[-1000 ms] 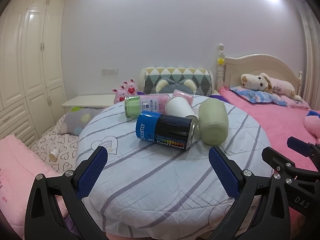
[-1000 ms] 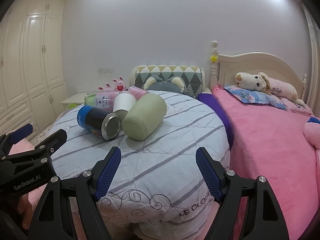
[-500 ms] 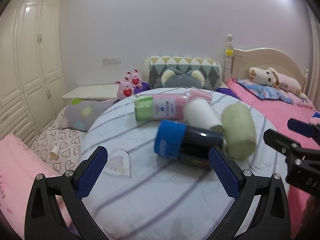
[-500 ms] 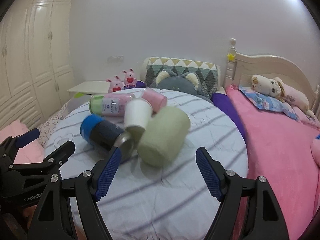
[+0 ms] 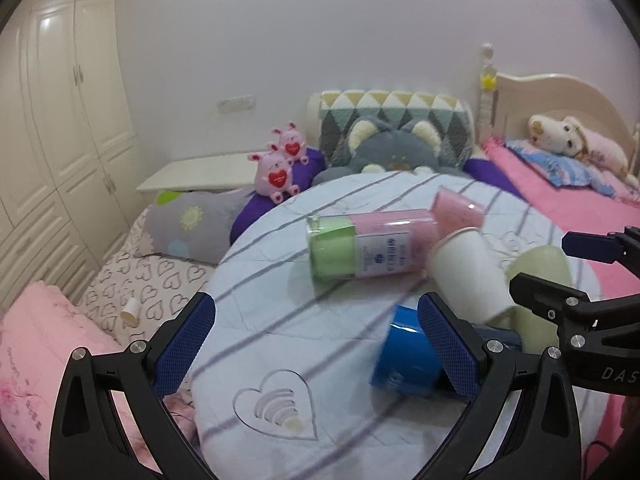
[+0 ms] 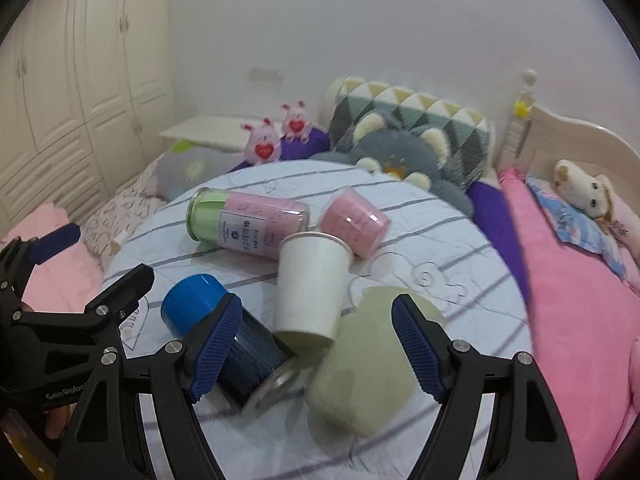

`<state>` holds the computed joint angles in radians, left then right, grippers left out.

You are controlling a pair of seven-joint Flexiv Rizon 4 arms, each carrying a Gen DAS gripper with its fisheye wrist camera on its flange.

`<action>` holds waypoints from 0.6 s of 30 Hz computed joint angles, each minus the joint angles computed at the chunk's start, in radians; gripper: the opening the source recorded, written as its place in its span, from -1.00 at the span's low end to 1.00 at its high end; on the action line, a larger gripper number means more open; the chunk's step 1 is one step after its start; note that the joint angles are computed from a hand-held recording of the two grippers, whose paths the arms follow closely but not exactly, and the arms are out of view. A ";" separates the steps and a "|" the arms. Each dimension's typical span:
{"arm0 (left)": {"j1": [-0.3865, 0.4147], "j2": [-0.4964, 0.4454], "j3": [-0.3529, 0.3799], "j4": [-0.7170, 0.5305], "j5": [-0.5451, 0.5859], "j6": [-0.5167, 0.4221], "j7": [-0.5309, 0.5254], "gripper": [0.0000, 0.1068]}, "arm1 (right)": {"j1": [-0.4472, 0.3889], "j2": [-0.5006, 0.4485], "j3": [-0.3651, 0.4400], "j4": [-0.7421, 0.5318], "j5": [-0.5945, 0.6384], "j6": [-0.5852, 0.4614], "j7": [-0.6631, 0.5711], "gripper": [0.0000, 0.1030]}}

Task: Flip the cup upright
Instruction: 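Move the right gripper toward the white paper cup lying on its side, then close the right gripper on the white paper cup's body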

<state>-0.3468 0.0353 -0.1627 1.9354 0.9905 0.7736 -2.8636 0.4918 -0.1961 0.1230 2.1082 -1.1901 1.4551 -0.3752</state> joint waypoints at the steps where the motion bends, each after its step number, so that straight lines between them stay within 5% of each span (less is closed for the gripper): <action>1: 0.008 -0.011 0.006 -0.007 -0.023 0.003 0.026 0.92 | -0.007 -0.020 0.045 -0.019 0.131 -0.032 -0.114 0.53; 4: 0.021 -0.033 0.026 -0.014 -0.055 0.017 0.064 0.92 | -0.028 -0.077 0.155 -0.096 0.449 -0.124 -0.400 0.53; 9: 0.047 -0.076 0.065 -0.011 -0.148 0.059 0.164 0.92 | -0.032 -0.164 0.236 -0.254 0.717 -0.319 -0.664 0.53; 15: 0.074 -0.129 0.111 0.003 -0.284 0.094 0.259 0.92 | 0.047 -0.234 0.181 -0.370 0.794 -0.496 -0.759 0.53; 18: 0.103 -0.138 0.138 0.053 -0.390 0.205 0.320 0.92 | 0.084 -0.257 0.148 -0.400 0.817 -0.532 -0.790 0.53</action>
